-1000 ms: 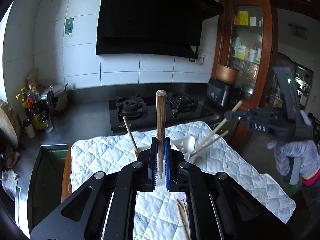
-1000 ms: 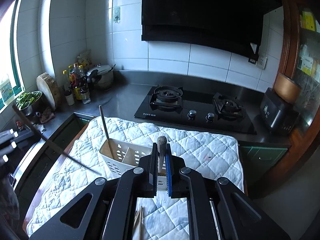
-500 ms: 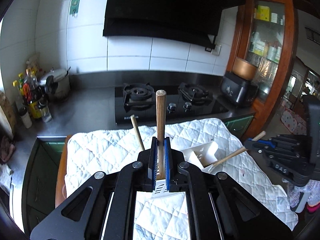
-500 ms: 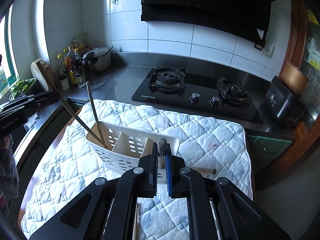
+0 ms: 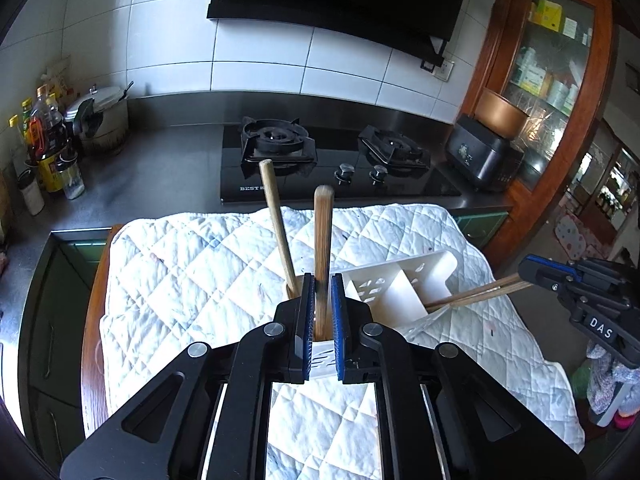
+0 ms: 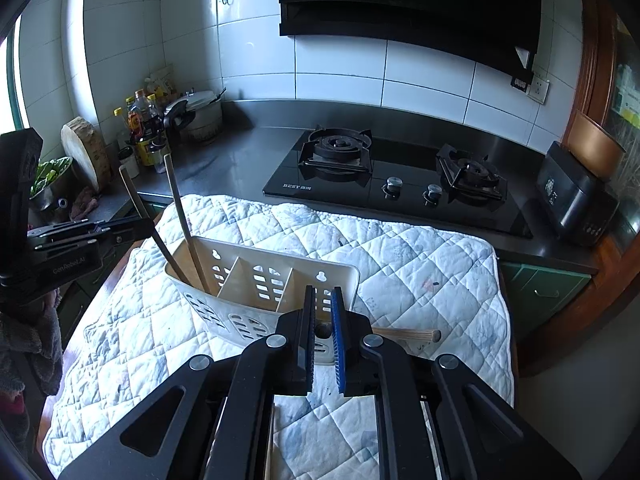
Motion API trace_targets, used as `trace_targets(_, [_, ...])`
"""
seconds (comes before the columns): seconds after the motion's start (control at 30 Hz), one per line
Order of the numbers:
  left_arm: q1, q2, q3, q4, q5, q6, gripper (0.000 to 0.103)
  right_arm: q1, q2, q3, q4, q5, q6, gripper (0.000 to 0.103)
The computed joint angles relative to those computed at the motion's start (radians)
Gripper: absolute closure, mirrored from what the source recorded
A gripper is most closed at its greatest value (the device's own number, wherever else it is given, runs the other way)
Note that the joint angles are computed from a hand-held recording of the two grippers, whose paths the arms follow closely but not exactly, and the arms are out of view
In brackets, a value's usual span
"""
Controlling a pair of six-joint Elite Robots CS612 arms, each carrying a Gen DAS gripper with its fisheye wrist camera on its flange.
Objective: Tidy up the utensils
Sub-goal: 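Lower both chopsticks into the holder and open both tools, then lower the right tool onto a chopstick while the left tool grasps another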
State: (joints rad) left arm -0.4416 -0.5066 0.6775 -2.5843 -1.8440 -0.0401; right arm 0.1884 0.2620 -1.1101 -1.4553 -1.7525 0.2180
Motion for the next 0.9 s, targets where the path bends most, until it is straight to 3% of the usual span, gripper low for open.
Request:
trace_targets(0.13, [-0.001,-0.017,0.030,-0.034,0.000,0.000,0.093,0.007,0.007,-0.024,-0.019,-0.018,-0.013,0.083])
trace_targets(0.27, [0.001,-0.055,0.098,-0.097,0.017,-0.011,0.074,0.014,0.026,-0.080,-0.024,-0.020,-0.014,0.075])
trace_targets(0.43, [0.006,-0.121,0.217,-0.188,0.007,-0.026,0.070,0.029,0.065,-0.175,-0.007,-0.015,-0.002,0.064])
trace_targets(0.53, [0.004,-0.166,0.304,-0.253,0.027,-0.026,0.064,0.041,0.096,-0.236,0.017,-0.014,-0.001,0.064])
trace_targets(0.77, [0.011,-0.256,0.517,-0.389,-0.001,-0.057,0.053,0.068,0.185,-0.373,0.108,-0.015,0.029,0.064])
trace_targets(0.9, [0.010,-0.292,0.627,-0.439,-0.002,-0.053,0.053,0.084,0.241,-0.438,0.170,-0.024,0.052,0.064])
